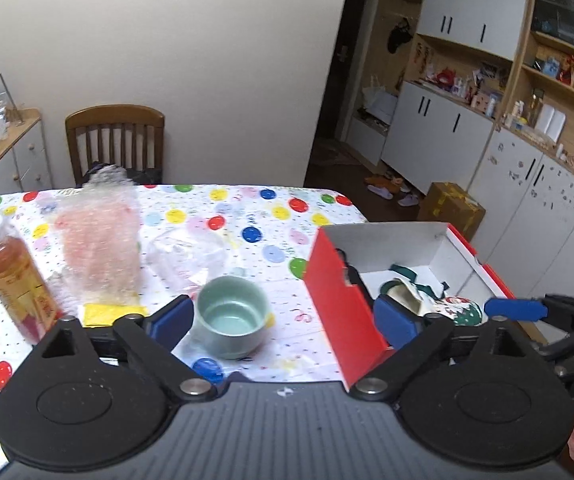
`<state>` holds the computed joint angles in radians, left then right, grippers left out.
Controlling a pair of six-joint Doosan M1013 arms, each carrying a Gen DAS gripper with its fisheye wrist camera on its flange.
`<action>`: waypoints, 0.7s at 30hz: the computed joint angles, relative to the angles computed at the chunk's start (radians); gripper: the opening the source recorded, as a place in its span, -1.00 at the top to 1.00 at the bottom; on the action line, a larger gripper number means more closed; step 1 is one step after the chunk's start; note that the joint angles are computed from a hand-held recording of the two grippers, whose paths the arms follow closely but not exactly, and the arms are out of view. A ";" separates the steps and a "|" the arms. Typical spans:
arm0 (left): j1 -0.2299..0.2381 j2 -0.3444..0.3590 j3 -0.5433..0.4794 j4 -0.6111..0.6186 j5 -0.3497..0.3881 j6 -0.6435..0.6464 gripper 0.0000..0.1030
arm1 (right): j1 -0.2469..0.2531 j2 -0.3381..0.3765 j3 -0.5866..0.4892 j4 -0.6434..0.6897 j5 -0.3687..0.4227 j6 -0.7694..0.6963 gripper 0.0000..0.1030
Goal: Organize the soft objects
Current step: 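Move both tools back toward the white packet and purple sponge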
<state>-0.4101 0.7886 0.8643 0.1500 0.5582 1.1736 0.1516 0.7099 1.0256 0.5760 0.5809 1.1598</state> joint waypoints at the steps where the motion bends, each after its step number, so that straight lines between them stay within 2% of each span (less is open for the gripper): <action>1: 0.008 -0.007 0.016 -0.017 -0.015 0.010 -0.92 | 0.006 0.002 -0.002 -0.009 0.002 0.010 -0.99; 4: 0.026 -0.023 0.058 -0.017 -0.050 0.002 -1.00 | 0.025 0.012 -0.014 -0.049 0.007 0.051 -0.99; 8: 0.040 -0.040 0.118 0.096 -0.100 -0.093 -1.00 | 0.053 0.036 -0.040 -0.129 0.020 0.134 -0.99; 13: 0.065 -0.023 0.115 0.115 -0.055 -0.124 -1.00 | 0.091 0.079 -0.088 -0.247 0.054 0.238 -0.99; 15: 0.078 -0.013 0.112 0.089 -0.044 -0.096 -1.00 | 0.103 0.101 -0.117 -0.282 0.084 0.277 -0.99; 18: 0.104 0.000 0.115 -0.033 -0.043 0.034 -1.00 | 0.119 0.132 -0.160 -0.343 0.120 0.352 -0.99; 21: 0.121 0.017 0.108 -0.098 -0.046 0.145 -1.00 | 0.134 0.163 -0.204 -0.414 0.150 0.434 -0.99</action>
<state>-0.2889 0.8052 0.9725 0.0516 0.5122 1.3182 0.2852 0.8726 0.8216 0.1617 0.7308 1.5939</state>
